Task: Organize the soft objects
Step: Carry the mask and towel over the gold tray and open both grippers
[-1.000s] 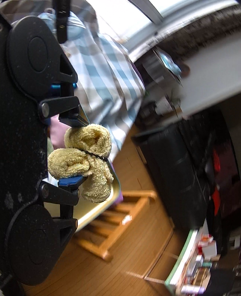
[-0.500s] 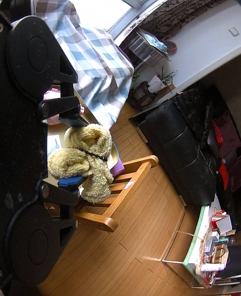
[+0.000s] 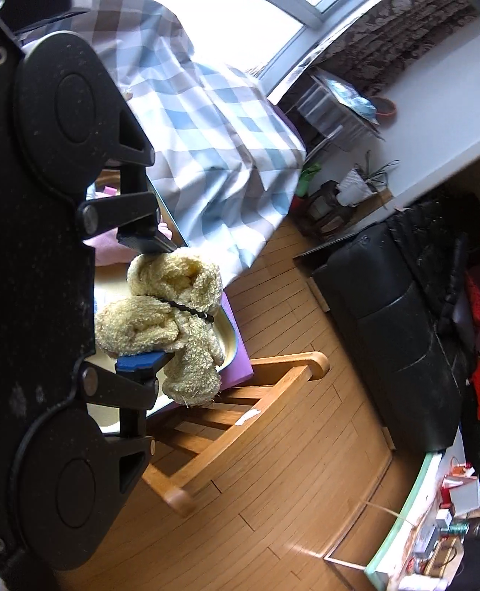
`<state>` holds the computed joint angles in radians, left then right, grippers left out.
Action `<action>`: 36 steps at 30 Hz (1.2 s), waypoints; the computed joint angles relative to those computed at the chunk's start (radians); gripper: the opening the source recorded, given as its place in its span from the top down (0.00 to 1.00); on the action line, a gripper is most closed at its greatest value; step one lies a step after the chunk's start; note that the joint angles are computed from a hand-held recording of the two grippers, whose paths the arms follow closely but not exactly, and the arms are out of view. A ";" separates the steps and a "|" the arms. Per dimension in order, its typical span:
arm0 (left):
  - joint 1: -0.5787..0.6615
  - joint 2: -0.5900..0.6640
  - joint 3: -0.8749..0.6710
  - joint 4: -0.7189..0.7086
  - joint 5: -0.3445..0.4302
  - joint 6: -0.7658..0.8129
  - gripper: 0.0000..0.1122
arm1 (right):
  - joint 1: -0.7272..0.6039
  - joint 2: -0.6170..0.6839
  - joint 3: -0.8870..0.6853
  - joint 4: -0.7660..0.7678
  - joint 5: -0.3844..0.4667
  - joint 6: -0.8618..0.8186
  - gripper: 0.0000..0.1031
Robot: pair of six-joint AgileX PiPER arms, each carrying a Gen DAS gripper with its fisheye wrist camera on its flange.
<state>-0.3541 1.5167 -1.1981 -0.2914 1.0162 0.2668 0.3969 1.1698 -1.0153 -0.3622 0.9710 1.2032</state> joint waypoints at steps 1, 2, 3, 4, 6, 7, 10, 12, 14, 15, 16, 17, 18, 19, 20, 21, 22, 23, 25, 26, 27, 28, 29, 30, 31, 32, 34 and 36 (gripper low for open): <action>-0.001 0.005 -0.001 0.002 -0.005 0.000 0.46 | -0.011 0.017 -0.014 0.004 0.005 -0.023 0.49; -0.002 0.009 -0.001 0.005 -0.011 0.001 0.46 | -0.022 0.032 -0.027 0.007 0.011 -0.046 0.49; -0.003 0.013 0.000 0.009 -0.019 0.001 0.46 | -0.035 0.046 -0.038 0.018 0.013 -0.073 0.49; -0.002 0.019 0.000 0.009 -0.023 0.003 0.46 | -0.053 0.055 -0.045 0.040 0.007 -0.105 0.49; 0.005 0.033 0.000 -0.003 -0.027 0.016 0.46 | -0.086 0.063 -0.047 0.087 -0.013 -0.152 0.49; 0.008 0.040 0.001 -0.010 -0.029 0.021 0.46 | -0.092 0.066 -0.049 0.099 -0.019 -0.161 0.49; 0.011 0.058 0.007 -0.018 -0.038 0.029 0.46 | -0.095 0.070 -0.056 0.104 -0.035 -0.171 0.46; 0.014 0.072 0.007 -0.023 -0.041 0.034 0.46 | -0.094 0.072 -0.059 0.116 -0.057 -0.186 0.38; 0.017 0.084 0.007 -0.029 -0.040 0.039 0.46 | -0.083 0.077 -0.065 0.112 -0.071 -0.186 0.38; 0.018 0.090 0.006 -0.031 -0.041 0.041 0.46 | -0.072 0.076 -0.068 0.100 -0.072 -0.177 0.39; 0.020 0.093 0.005 -0.032 -0.041 0.043 0.46 | -0.062 0.079 -0.073 0.085 -0.072 -0.167 0.39; 0.021 0.096 0.002 -0.034 -0.039 0.045 0.46 | -0.056 0.083 -0.077 0.071 -0.074 -0.158 0.39; 0.024 0.098 0.000 -0.036 -0.037 0.046 0.46 | -0.048 0.083 -0.080 0.056 -0.071 -0.144 0.39; 0.027 0.100 -0.003 -0.038 -0.035 0.049 0.46 | -0.040 0.088 -0.087 0.038 -0.064 -0.128 0.39; 0.029 0.102 -0.007 -0.039 -0.032 0.050 0.46 | -0.035 0.087 -0.089 0.021 -0.057 -0.112 0.39; 0.030 0.104 -0.012 -0.040 -0.030 0.050 0.46 | -0.029 0.084 -0.089 0.002 -0.048 -0.094 0.39; 0.029 0.106 -0.017 -0.041 -0.028 0.050 0.46 | -0.023 0.079 -0.088 -0.020 -0.040 -0.073 0.39; 0.028 0.109 -0.023 -0.042 -0.026 0.048 0.46 | -0.017 0.073 -0.085 -0.042 -0.027 -0.050 0.39; 0.020 0.117 -0.036 -0.045 -0.020 0.041 0.46 | -0.017 0.059 -0.077 -0.076 -0.005 -0.012 0.38; 0.013 0.119 -0.040 -0.048 -0.018 0.038 0.46 | -0.021 0.049 -0.070 -0.084 0.005 0.001 0.37; 0.005 0.122 -0.045 -0.051 -0.016 0.035 0.46 | -0.031 0.039 -0.062 -0.084 0.012 0.009 0.37; -0.005 0.125 -0.049 -0.054 -0.015 0.031 0.46 | -0.042 0.027 -0.055 -0.079 0.021 0.018 0.37; -0.017 0.129 -0.053 -0.055 -0.016 0.025 0.46 | -0.062 0.013 -0.044 -0.064 0.020 0.015 0.37; -0.031 0.134 -0.058 -0.054 -0.016 0.017 0.46 | -0.085 -0.002 -0.031 -0.045 0.019 0.010 0.37; -0.043 0.139 -0.062 -0.057 -0.016 0.010 0.46 | -0.110 -0.017 -0.019 -0.025 0.015 0.004 0.37; -0.054 0.144 -0.065 -0.062 -0.014 0.004 0.46 | -0.134 -0.032 -0.006 -0.005 0.009 -0.003 0.37; -0.072 0.153 -0.068 -0.078 -0.009 -0.004 0.46 | -0.176 -0.061 0.018 0.028 0.001 -0.018 0.37; -0.092 0.160 -0.068 -0.088 -0.011 -0.015 0.45 | -0.188 -0.073 0.030 0.036 0.006 -0.014 0.37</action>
